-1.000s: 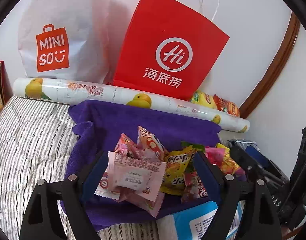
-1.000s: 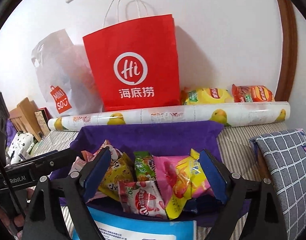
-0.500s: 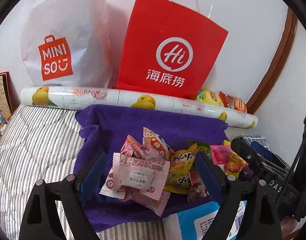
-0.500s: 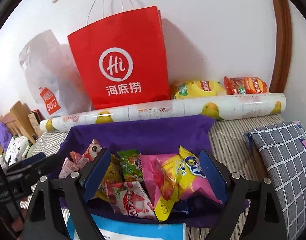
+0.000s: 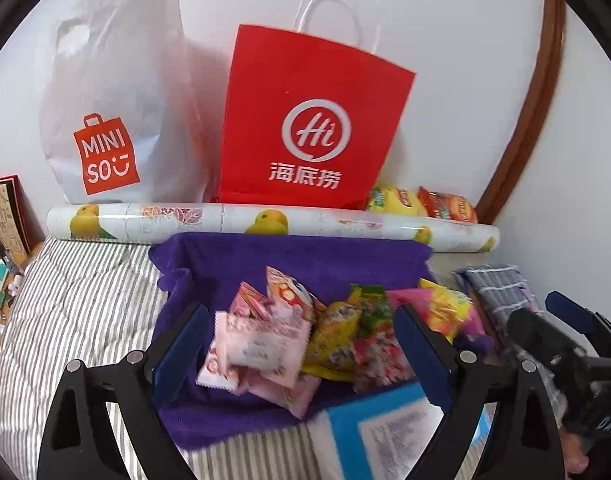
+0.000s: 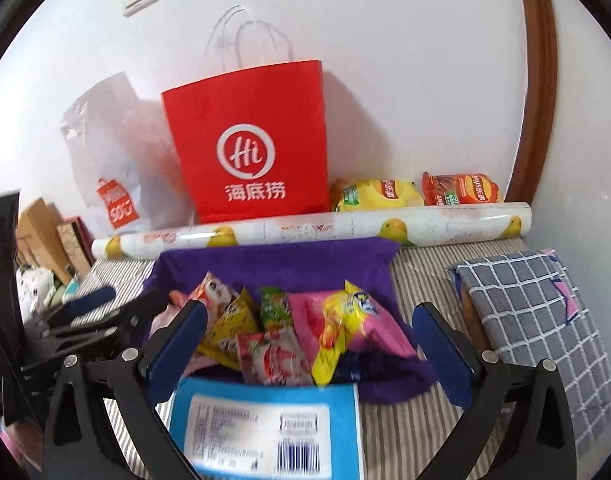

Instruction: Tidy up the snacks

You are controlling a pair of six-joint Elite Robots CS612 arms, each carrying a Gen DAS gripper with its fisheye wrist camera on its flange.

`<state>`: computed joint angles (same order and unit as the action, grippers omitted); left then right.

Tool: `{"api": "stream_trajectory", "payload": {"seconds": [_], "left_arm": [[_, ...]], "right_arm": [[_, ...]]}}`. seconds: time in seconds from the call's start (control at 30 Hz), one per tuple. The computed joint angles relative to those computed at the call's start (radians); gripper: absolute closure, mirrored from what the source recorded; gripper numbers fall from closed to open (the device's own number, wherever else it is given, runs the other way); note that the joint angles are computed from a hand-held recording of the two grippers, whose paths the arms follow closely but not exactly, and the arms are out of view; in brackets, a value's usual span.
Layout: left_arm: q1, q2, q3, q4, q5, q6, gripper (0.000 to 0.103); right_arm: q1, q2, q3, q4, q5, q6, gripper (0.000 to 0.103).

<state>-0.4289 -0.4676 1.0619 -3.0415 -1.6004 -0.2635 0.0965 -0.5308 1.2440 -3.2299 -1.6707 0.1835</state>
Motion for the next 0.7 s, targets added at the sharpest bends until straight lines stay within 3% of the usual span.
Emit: {"api": "stream_trajectory", "payload": {"seconds": [0.1, 0.4, 0.5, 0.7], "left_arm": [[-0.005, -0.051, 0.079, -0.022, -0.013, 0.011, 0.009], [-0.041, -0.203, 0.326, -0.15, 0.08, 0.037, 0.009], [-0.055, -0.243, 0.391, -0.179, 0.111, 0.052, 0.009], [-0.089, -0.306, 0.497, -0.209, 0.19, 0.056, 0.005]], "right_arm": [[0.009, -0.031, 0.044, -0.002, -0.028, -0.006, 0.002], [0.018, -0.132, 0.233, -0.111, -0.027, 0.052, 0.002], [0.027, -0.169, 0.293, -0.115, -0.059, 0.043, 0.002], [0.032, -0.23, 0.418, -0.184, -0.056, 0.046, 0.001]]}}
